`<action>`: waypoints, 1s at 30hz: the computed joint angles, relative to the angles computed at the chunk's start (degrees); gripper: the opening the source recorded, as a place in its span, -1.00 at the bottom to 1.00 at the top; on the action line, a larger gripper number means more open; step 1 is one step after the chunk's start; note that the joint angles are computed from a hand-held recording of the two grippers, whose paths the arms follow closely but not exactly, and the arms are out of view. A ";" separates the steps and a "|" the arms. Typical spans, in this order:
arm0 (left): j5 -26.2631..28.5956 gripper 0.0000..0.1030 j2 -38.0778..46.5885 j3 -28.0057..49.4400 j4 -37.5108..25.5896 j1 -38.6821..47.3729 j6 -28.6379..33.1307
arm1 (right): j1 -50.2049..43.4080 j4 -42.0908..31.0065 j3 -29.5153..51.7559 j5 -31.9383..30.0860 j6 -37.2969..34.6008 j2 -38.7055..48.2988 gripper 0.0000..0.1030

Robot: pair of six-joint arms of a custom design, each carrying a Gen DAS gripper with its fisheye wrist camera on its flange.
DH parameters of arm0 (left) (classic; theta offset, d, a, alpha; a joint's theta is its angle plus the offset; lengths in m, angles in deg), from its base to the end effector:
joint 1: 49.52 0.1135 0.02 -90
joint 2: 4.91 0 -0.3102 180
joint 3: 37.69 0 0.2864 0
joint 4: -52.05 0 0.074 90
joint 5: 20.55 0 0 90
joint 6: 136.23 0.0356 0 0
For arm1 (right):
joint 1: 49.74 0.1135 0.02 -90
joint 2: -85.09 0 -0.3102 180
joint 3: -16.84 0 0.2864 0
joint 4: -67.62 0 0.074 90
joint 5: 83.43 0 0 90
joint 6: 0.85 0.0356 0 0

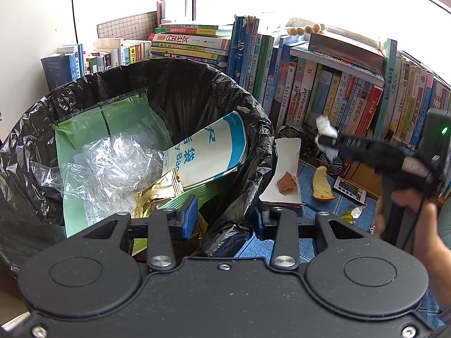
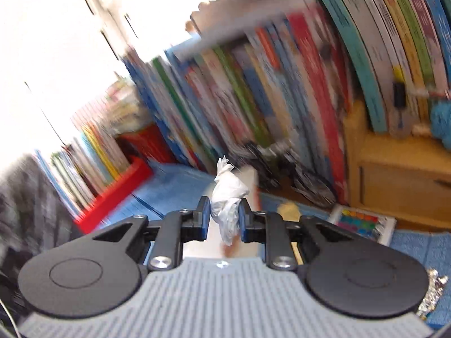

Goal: Collect trash
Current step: 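Carry the tissue over the bin with the right gripper and release it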

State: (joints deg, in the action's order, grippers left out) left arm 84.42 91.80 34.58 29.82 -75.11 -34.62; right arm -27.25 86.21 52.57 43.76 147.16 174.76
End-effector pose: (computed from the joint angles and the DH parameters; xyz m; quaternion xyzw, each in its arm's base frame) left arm 0.3490 -0.1773 0.2242 0.3395 0.8580 -0.1647 0.3486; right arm 0.2580 0.0835 0.1329 0.3962 0.7573 0.0649 0.5151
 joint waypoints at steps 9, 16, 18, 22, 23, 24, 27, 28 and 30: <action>-0.04 -0.27 0.04 -0.02 0.26 0.00 0.19 | 3.62 3.33 3.19 -3.16 -12.62 -11.98 -0.51; 0.08 -0.26 0.13 0.14 0.18 0.04 0.21 | 3.60 2.56 10.44 -18.37 -22.18 -11.65 -0.51; 0.10 -0.26 0.09 0.08 0.27 0.05 0.34 | 3.85 1.52 12.76 -21.32 -23.87 -9.95 -0.50; 0.24 -0.26 0.09 -0.21 0.68 0.15 0.63 | 3.85 -0.64 16.34 -26.44 -24.47 -6.94 -0.42; 0.26 -0.26 0.08 -0.22 0.65 0.16 0.62 | 4.23 -0.95 16.82 -26.67 -24.58 -6.40 -0.42; 0.26 -0.26 0.08 -0.22 0.65 0.16 0.62 | 4.27 -1.45 17.31 -27.05 -24.72 -6.08 -0.34; 0.40 -0.26 0.08 -0.24 0.64 0.22 0.62 | 4.06 -1.81 17.58 -28.34 -24.29 -5.94 0.15; 0.38 -0.26 0.06 -0.24 0.63 0.21 0.64 | 4.38 -1.81 17.25 -27.87 -24.04 -6.30 0.19; 0.41 -0.26 0.03 -0.31 0.67 0.21 0.68 | 4.62 -2.08 16.90 -27.07 -23.58 -6.55 0.21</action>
